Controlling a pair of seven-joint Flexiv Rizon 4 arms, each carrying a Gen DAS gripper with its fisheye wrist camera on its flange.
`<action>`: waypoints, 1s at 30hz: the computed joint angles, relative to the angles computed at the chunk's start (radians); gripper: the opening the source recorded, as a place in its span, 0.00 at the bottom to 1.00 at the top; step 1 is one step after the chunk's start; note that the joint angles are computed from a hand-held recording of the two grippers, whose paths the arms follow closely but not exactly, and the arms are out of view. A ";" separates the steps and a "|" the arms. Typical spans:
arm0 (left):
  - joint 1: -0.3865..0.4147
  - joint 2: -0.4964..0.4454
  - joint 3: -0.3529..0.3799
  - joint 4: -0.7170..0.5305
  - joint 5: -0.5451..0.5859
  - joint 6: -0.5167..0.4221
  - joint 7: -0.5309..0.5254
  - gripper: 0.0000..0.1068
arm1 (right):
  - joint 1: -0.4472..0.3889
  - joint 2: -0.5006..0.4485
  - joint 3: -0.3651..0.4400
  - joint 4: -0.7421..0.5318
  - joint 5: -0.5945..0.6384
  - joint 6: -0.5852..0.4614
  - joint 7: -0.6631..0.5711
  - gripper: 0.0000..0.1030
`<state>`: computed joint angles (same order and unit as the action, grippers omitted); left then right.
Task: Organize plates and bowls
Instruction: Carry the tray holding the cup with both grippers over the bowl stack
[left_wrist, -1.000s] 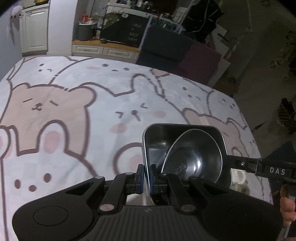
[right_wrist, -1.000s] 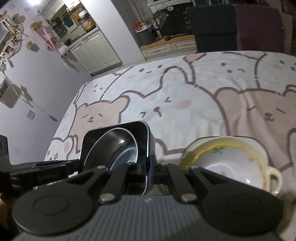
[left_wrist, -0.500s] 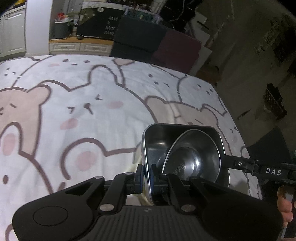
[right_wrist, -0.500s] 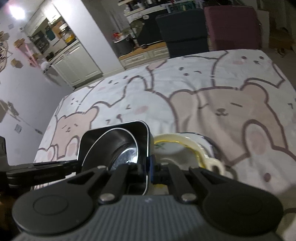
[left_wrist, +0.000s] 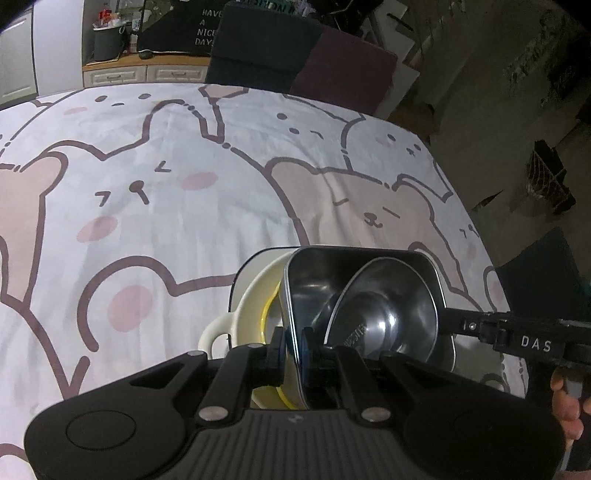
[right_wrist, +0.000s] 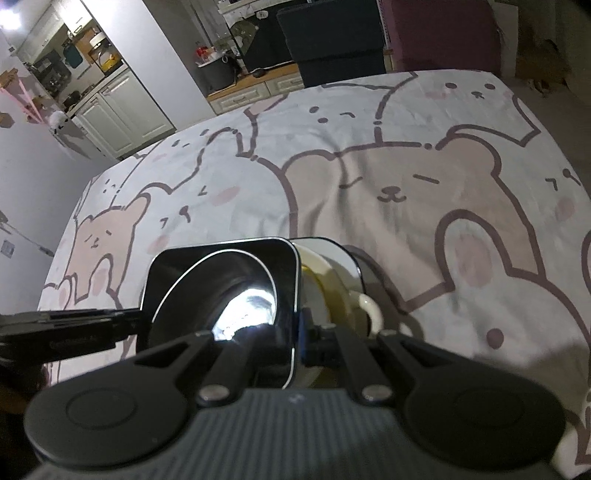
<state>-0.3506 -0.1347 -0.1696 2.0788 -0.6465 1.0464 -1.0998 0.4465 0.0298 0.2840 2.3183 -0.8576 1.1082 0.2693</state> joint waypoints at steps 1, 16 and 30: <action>0.000 -0.002 0.000 -0.002 0.001 -0.003 -0.001 0.08 | -0.002 0.005 0.000 0.006 0.003 0.004 -0.004 0.05; 0.008 -0.018 0.003 -0.022 0.060 -0.037 -0.037 0.08 | 0.007 -0.022 -0.003 -0.002 0.079 -0.001 -0.082 0.05; 0.008 -0.019 0.001 -0.026 0.062 -0.039 -0.039 0.08 | 0.007 -0.038 -0.017 -0.002 0.092 0.017 -0.088 0.05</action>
